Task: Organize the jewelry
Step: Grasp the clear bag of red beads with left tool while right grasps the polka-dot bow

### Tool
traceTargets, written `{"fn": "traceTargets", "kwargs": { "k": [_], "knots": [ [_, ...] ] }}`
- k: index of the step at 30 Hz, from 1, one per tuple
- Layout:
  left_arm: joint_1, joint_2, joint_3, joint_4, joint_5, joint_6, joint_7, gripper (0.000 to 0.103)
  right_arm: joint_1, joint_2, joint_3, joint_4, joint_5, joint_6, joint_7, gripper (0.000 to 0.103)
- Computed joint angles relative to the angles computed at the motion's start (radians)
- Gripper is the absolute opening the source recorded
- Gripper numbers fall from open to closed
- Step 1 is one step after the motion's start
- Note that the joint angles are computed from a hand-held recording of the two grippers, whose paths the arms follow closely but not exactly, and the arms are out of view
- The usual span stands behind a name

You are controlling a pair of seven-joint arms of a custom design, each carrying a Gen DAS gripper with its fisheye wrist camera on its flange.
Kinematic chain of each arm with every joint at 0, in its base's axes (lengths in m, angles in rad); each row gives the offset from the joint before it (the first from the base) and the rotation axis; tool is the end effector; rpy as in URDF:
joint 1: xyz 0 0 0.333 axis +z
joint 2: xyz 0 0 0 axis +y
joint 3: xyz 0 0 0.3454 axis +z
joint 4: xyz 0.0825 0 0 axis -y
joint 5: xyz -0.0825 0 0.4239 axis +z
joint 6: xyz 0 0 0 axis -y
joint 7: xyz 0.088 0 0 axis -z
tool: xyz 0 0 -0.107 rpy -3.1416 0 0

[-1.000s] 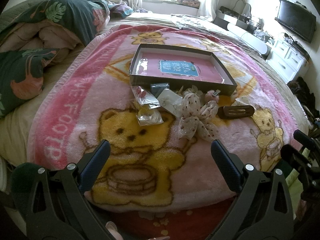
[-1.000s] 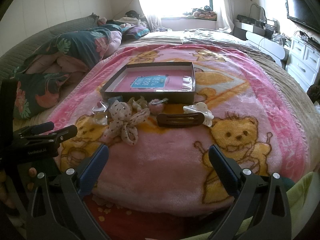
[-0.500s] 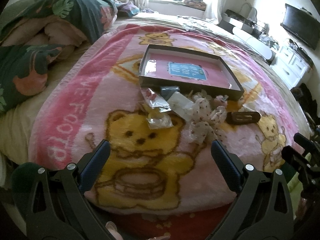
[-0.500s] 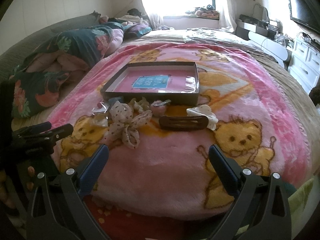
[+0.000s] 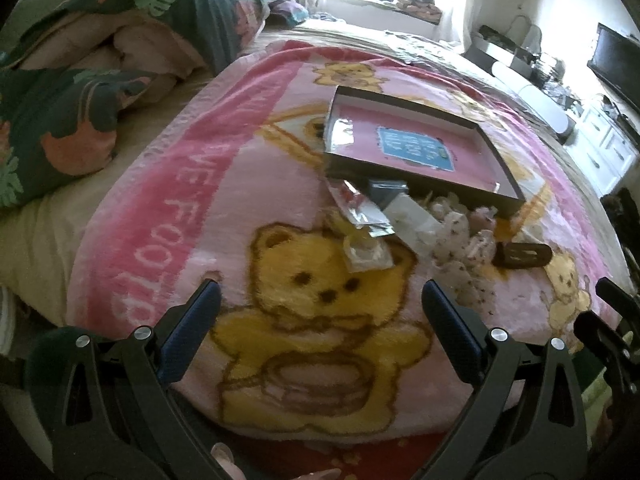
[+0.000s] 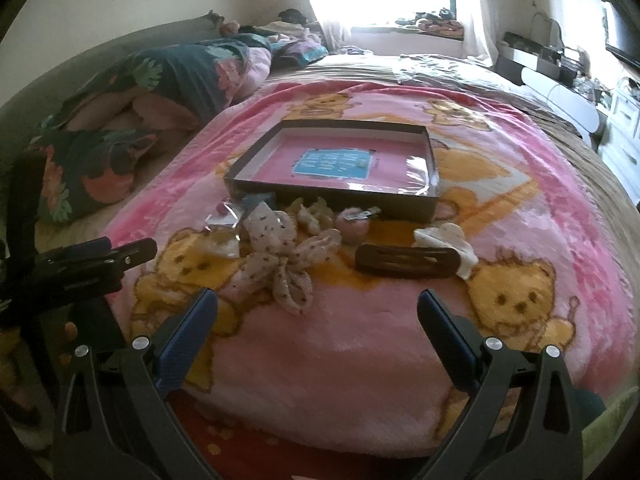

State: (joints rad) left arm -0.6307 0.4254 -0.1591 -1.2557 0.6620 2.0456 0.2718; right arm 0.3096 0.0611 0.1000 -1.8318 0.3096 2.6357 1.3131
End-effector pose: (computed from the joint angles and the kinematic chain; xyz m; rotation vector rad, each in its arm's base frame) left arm 0.5842 -0.5019 0.5927 -2.1200 1.5021 -0.6638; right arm 0.6168 0.2576 0.5965 -2.0309 1.2724 -0.3661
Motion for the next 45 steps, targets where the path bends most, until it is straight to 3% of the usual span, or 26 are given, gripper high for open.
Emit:
{"fn": "traceTargets", "kwargs": {
  "k": [8, 17, 23, 31, 33, 42, 45],
  "knots": [
    [0.029, 0.044, 0.008, 0.052, -0.045, 0.006, 0.036, 0.094, 0.0, 0.06, 0.013, 0.063, 0.035, -0.04, -0.04, 0.099],
    [0.039, 0.188, 0.042, 0.264, -0.126, -0.053, 0.179, 0.094, -0.001, 0.128, 0.025, 0.124, 0.041, -0.058, -0.053, 0.099],
    [0.068, 0.26, 0.038, 0.344, -0.233, -0.017, 0.271, 0.094, 0.0, 0.173, 0.03, 0.164, 0.022, -0.07, -0.038, 0.099],
    [0.074, 0.38, 0.057, 0.504, -0.321, -0.046, 0.347, 0.093, 0.002, 0.218, 0.04, 0.206, 0.011, -0.086, -0.024, 0.099],
    [0.082, 0.383, 0.056, 0.5, -0.345, -0.037, 0.355, 0.08, 0.005, 0.232, 0.039, 0.22, 0.001, -0.091, -0.017, 0.099],
    [0.109, 0.318, 0.047, 0.365, -0.38, 0.083, 0.37, 0.047, 0.019, 0.309, 0.03, 0.297, -0.047, -0.134, 0.065, 0.097],
    [0.105, 0.305, 0.053, 0.345, -0.369, 0.099, 0.369, 0.033, 0.016, 0.332, 0.033, 0.324, -0.052, -0.166, 0.084, 0.081]
  ]
}}
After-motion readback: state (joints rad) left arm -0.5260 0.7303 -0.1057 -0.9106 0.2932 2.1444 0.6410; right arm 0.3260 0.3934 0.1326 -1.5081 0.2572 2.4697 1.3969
